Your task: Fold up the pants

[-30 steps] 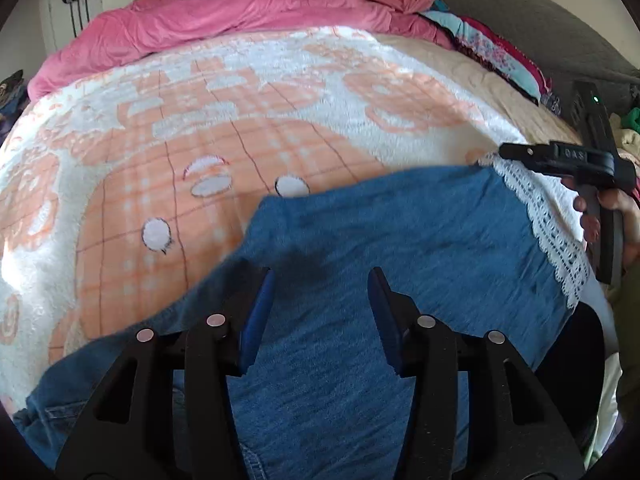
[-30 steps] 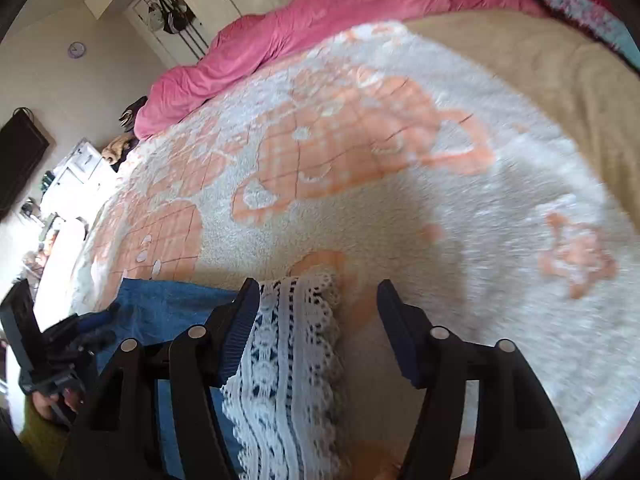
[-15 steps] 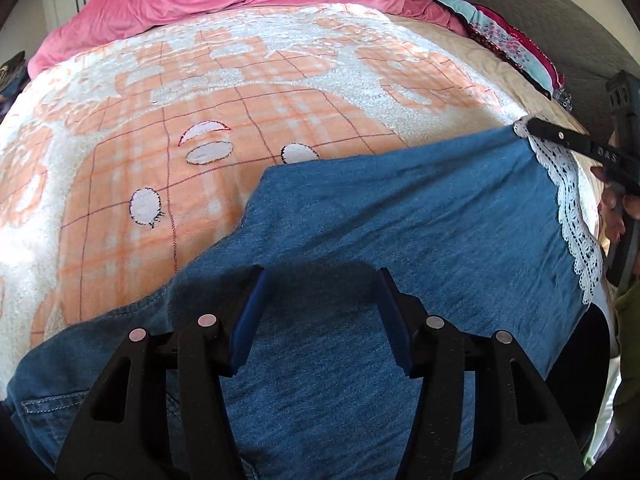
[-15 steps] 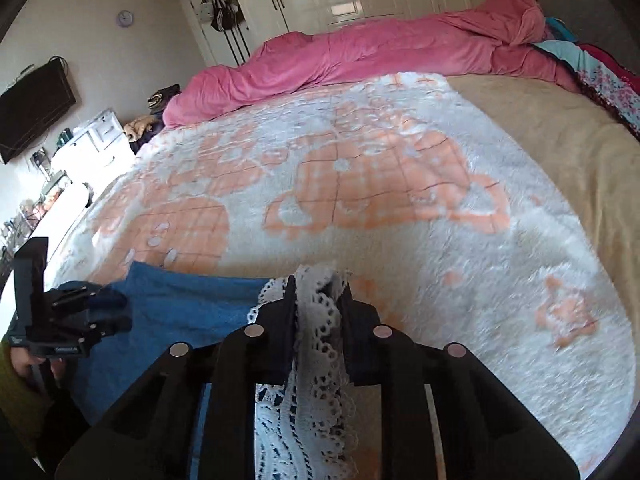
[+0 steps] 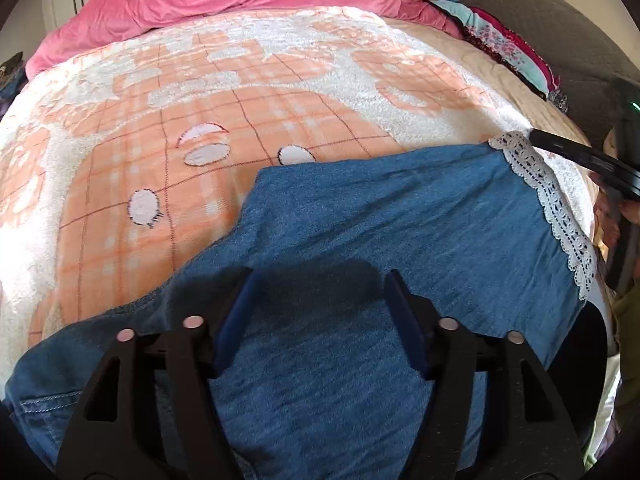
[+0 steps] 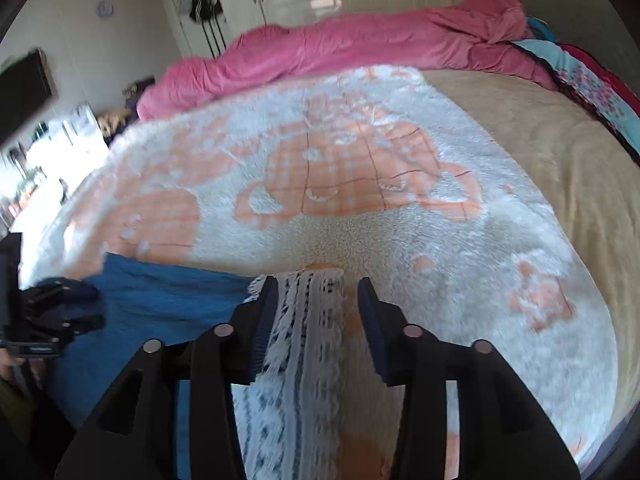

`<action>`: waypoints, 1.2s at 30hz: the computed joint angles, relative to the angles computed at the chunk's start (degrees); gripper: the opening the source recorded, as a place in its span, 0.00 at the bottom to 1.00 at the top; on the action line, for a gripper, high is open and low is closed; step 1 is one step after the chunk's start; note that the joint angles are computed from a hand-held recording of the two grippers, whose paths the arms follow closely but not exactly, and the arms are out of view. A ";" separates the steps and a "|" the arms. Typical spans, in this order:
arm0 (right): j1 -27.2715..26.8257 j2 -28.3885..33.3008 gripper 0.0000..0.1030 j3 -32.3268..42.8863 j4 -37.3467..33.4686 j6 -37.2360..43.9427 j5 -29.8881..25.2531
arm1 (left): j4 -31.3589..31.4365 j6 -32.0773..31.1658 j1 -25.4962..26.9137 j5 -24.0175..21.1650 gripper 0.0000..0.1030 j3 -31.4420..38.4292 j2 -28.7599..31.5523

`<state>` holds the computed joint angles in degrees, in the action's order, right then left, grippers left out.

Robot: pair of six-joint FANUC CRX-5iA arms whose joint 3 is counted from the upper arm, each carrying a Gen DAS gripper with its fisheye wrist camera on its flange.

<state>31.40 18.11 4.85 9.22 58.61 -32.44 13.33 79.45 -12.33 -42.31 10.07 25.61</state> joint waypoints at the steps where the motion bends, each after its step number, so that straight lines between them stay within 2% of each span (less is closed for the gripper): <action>1: 0.17 -2.29 0.44 -2.72 0.00 -1.07 1.44 | -0.27 0.52 0.09 0.61 0.63 -0.62 -0.65; 5: 1.23 -8.58 0.44 -9.48 -3.21 -1.21 2.95 | 0.23 2.28 0.67 3.02 0.66 -3.98 -3.78; 7: 1.82 -11.50 0.44 -12.64 -4.70 -1.19 4.00 | 1.90 1.80 0.85 6.57 0.69 -8.04 -6.74; 9: 2.32 -14.38 0.44 -15.60 -6.35 -0.49 4.51 | -1.69 5.85 0.41 7.18 0.71 -9.67 -9.19; 11: 2.90 -16.22 0.44 -17.90 -5.86 -0.79 4.88 | -3.55 8.75 0.12 9.92 0.75 -13.19 -12.39; 14: 2.81 -17.53 0.44 -19.10 -9.95 2.89 4.05 | -11.39 17.93 -0.82 10.69 0.76 -16.31 -16.39; 16: 3.26 -17.61 0.45 -20.11 -8.80 1.75 3.71 | -14.63 21.45 -1.10 10.17 0.76 -17.14 -17.59; 18: 2.85 -17.03 0.45 -19.20 -12.85 5.49 2.49 | -18.07 24.97 -1.24 8.09 0.76 -16.63 -17.84; 20: 2.27 -15.78 0.44 -17.48 -16.82 9.07 0.13 | -24.60 31.87 -2.07 3.88 0.76 -14.54 -17.44; 22: 2.66 -15.24 0.34 -17.61 -16.68 8.92 0.29 | -26.84 34.97 -2.15 2.21 0.78 -14.32 -17.24; 23: 2.68 -15.13 0.23 -17.04 -18.04 10.88 -0.41 | -26.99 35.39 -1.97 1.97 0.78 -14.41 -17.11; 24: 3.28 -15.42 0.21 -17.34 -16.99 10.53 -0.43 | -27.67 36.49 -1.91 1.53 0.78 -14.38 -16.95; 29: 7.89 -17.08 0.19 -22.04 1.48 -1.78 -1.36 | -26.69 36.74 -0.41 3.71 0.78 -17.39 -18.87; 36: 8.03 -17.08 0.22 -25.13 4.88 -7.68 0.81 | -30.26 38.67 -1.76 3.28 0.78 -16.88 -18.44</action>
